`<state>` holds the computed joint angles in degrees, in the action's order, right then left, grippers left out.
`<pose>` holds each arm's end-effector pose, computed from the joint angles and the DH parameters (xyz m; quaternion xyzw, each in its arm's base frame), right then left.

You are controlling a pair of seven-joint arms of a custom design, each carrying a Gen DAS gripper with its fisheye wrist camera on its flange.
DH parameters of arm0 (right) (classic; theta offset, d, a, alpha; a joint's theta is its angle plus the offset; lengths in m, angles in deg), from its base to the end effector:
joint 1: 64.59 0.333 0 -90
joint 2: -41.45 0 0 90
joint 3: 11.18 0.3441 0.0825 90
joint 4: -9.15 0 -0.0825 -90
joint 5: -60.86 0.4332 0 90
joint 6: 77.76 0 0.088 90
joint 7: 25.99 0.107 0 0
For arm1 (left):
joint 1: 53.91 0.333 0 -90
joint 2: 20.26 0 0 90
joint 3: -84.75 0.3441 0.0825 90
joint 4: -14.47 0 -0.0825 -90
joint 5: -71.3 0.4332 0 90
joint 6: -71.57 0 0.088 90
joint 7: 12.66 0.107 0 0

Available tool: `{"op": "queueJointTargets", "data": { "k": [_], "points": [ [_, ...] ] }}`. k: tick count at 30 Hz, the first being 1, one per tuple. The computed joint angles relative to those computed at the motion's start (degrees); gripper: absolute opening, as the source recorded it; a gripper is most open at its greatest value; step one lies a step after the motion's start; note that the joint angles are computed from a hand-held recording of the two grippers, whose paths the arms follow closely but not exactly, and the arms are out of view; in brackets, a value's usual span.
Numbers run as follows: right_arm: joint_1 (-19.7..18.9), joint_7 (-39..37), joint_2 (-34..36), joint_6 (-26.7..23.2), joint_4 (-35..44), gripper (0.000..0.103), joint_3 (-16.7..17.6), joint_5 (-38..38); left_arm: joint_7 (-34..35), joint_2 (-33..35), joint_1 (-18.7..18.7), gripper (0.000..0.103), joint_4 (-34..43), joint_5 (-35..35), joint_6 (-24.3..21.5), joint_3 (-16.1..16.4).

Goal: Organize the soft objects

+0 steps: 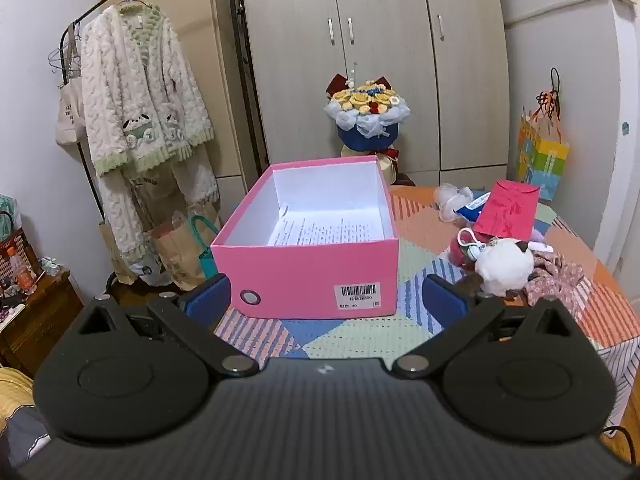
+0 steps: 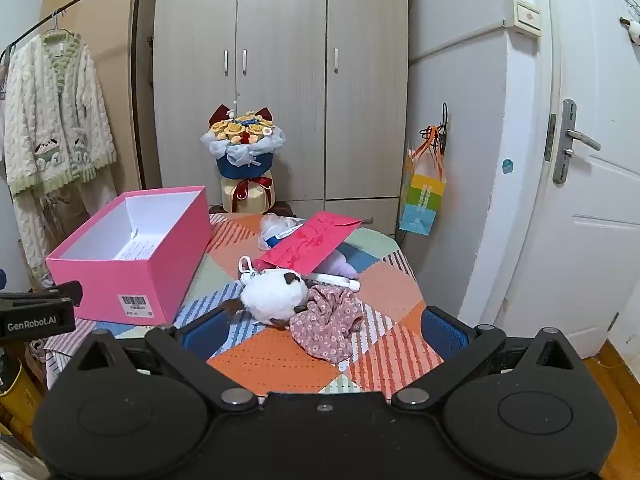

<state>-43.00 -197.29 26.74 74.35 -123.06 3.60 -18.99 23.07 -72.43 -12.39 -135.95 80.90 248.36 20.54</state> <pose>0.4142 0.3466 0.4951 -0.6171 0.5894 -0.3615 0.3756 0.4205 -0.2290 0.4626 -0.6376 0.5370 -0.3079 0.4586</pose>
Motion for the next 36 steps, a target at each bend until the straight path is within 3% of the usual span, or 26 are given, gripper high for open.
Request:
{"op": "queueJointTargets", "data": {
  "k": [5, 7, 9, 10, 15, 36],
  "points": [
    [0.1, 0.3, -1.5, -0.7, -1.2, 0.103, 0.3, 0.0, -0.5, -1.9, -0.4, 0.103, -1.7, -0.9, 2.9, 0.2],
    [0.0, -2.8, -1.6, -0.3, -1.1, 0.103, -0.3, 2.3, 3.0, -0.4, -4.4, 0.103, -3.4, -1.4, 3.7, 3.1],
    [-0.1, -2.4, -0.7, -0.5, -0.7, 0.103, 0.3, 1.9, 4.2, 1.4, -5.6, 0.103, -3.3, -0.7, 3.3, 4.6],
    [0.1, -3.9, -0.4, -0.7, -0.4, 0.103, 0.1, 3.2, 2.6, 2.2, -3.8, 0.103, -2.0, 1.1, 3.1, 3.6],
    [-0.3, -3.9, -0.7, -0.2, -0.6, 0.103, 0.3, 2.9, 4.8, 1.9, -3.2, 0.103, -1.6, -1.5, 2.4, 2.5],
    [-0.4, -5.2, -0.1, -0.1, -0.5, 0.103, 0.2, 4.1, 4.3, 6.9, -3.5, 0.103, -0.4, -0.4, 0.8, 2.9]
  ]
}}
